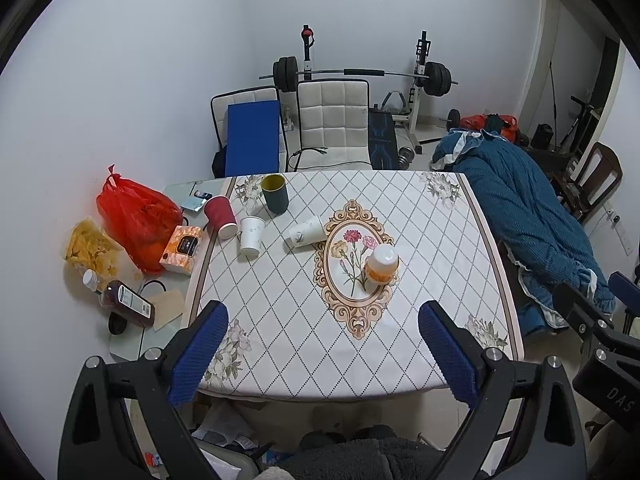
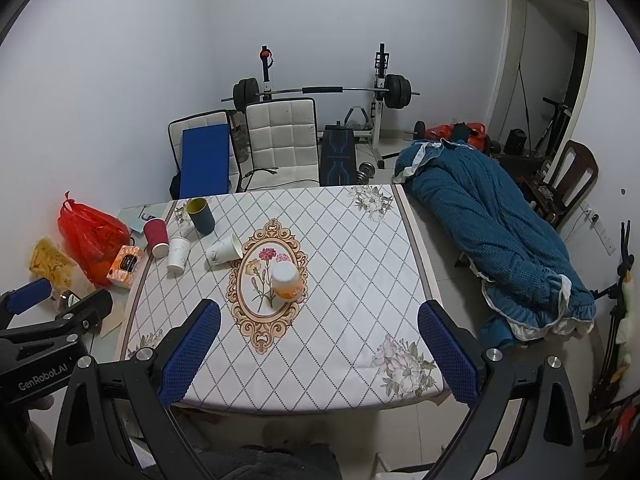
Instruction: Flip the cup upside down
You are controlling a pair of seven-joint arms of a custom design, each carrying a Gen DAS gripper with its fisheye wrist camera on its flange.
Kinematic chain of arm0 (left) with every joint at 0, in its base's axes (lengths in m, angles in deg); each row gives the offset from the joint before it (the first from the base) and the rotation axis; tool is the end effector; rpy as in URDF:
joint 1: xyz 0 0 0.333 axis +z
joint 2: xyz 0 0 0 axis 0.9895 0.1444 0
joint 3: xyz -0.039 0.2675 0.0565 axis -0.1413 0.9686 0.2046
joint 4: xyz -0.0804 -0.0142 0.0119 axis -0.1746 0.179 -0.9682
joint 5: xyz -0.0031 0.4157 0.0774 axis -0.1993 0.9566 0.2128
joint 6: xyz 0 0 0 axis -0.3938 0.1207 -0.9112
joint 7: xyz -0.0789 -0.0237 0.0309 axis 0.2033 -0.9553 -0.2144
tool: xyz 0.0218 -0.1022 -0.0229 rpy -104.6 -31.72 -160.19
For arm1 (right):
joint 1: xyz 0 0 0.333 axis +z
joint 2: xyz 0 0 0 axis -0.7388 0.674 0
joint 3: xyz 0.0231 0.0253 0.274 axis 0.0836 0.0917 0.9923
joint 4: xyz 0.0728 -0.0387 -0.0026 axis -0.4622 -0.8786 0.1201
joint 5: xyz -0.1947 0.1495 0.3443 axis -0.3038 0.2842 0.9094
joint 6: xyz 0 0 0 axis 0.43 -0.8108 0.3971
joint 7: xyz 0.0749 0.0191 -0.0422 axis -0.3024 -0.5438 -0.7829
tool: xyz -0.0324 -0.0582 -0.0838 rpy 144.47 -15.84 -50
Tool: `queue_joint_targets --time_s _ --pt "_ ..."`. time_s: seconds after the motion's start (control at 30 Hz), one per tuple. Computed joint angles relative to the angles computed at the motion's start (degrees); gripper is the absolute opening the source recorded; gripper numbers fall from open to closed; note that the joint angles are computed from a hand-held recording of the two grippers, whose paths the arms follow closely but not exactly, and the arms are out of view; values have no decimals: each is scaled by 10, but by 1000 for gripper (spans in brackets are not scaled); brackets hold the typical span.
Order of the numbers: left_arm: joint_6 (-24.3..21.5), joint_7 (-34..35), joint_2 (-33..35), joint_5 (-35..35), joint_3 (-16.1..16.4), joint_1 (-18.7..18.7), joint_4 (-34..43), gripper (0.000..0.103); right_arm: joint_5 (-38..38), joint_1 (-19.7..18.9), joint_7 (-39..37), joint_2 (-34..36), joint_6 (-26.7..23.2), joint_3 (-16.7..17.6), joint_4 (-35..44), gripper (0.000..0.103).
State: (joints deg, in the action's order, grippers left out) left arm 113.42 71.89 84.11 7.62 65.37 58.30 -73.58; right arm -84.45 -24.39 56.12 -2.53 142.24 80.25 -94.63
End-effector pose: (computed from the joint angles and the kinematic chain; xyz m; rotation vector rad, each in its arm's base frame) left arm 0.5149 -0.3814 0.6902 -1.6542 2.0614 -0.6224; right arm 0.5551 0.2461 0.7559 -1.5893 2.0877 -0.7875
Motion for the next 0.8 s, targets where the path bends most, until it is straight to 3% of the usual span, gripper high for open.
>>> queue_joint_targets --time_s 0.8 --pt "3 -8 -16 -2 -3 3 -21 98 1 -4 9 -26 2 11 -35 101"
